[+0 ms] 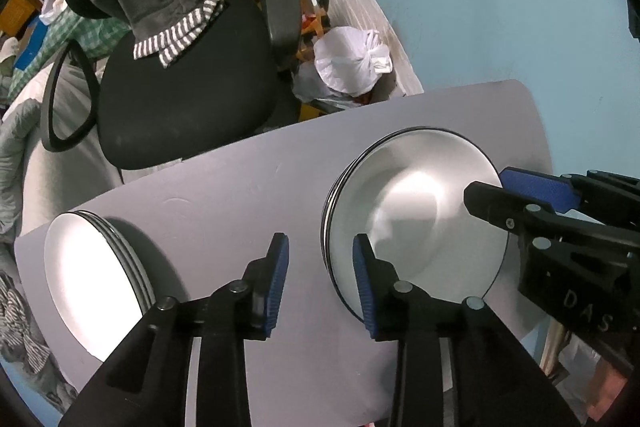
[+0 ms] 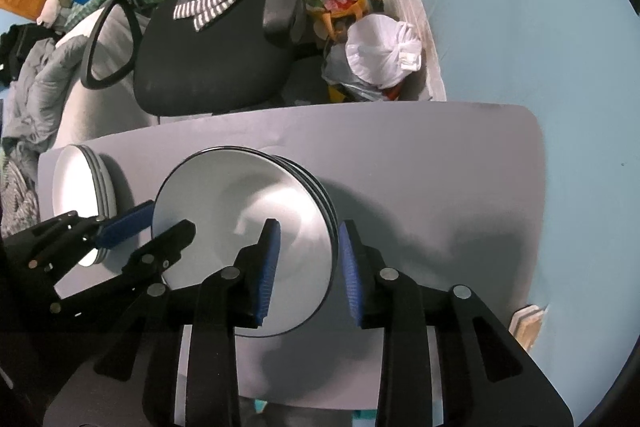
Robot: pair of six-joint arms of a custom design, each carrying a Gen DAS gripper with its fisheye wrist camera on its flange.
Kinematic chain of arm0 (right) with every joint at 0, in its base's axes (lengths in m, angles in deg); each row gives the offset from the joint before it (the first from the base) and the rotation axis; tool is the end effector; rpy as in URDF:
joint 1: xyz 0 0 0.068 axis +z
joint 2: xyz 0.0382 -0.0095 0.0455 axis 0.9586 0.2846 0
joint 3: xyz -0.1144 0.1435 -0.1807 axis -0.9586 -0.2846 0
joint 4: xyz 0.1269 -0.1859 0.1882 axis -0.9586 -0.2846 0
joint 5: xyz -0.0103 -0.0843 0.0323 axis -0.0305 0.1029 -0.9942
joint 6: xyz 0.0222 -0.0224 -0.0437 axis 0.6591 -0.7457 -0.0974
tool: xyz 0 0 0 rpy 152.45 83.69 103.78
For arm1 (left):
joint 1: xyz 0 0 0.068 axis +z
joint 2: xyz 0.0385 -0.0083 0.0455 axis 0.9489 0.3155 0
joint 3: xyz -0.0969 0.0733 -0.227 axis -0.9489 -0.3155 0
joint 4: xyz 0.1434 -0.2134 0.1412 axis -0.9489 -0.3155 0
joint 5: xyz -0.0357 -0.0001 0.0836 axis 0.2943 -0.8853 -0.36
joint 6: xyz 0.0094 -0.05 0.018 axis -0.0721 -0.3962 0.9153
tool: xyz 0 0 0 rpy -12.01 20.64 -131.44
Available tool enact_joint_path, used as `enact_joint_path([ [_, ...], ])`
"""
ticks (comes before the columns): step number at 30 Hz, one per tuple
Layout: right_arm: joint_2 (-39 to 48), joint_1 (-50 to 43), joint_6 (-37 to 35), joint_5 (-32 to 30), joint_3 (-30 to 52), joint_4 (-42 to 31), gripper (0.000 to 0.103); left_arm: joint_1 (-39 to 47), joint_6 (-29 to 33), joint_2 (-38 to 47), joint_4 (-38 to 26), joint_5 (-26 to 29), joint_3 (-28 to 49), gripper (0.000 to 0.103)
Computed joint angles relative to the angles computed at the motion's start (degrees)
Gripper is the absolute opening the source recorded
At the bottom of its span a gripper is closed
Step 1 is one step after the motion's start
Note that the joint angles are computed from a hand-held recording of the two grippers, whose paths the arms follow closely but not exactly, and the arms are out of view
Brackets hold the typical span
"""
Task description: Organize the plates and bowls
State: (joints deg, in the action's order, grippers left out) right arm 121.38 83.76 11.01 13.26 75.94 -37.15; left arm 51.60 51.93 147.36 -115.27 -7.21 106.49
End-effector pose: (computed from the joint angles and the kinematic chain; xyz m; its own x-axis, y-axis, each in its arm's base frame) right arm 0.2360 0.0500 0.2234 -0.9997 0.0143 0.0180 0.0176 0.9795 0.2006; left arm 0.2499 -0.0937 0.1939 -0.9584 0.2819 -0.0436 0.2845 0.9560 -0.0717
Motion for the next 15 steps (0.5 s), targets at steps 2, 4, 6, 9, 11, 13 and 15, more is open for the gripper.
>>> enact_joint_path([
  [2,-0.5,-0.1,0.0,0.5,0.1,-0.2,0.03,0.4,0.2,-0.7,-0.6,0.1,0.3,0.04],
  [4,-1.3,0.0,0.3,1.1,0.2,-0.4,0.039,0.6,0.1,-2.3,-0.9,-0.3,0.1,0.047],
  [6,-2.8,0.1,0.5,1.8,0.1,-0.5,0.048,0.9,0.0,-4.2,-1.5,-0.3,0.0,0.053],
  [9,-4.5,0.1,0.6,2.7,0.2,-0.7,0.056,1.2,0.0,-7.0,-2.7,0.3,0.2,0.053],
  [11,-5.3,0.0,0.5,3.1,0.4,-1.0,0.057,1.2,0.5,-8.6,-3.7,0.2,0.5,0.054],
  [13,-6.4,0.0,0.5,3.2,0.7,-1.7,0.058,1.0,1.3,-10.3,-4.6,-0.5,0.9,0.054],
  [15,-7.4,0.0,0.5,3.7,1.2,-2.3,0.059,1.0,1.8,-11.5,-5.2,-0.8,1.2,0.054],
])
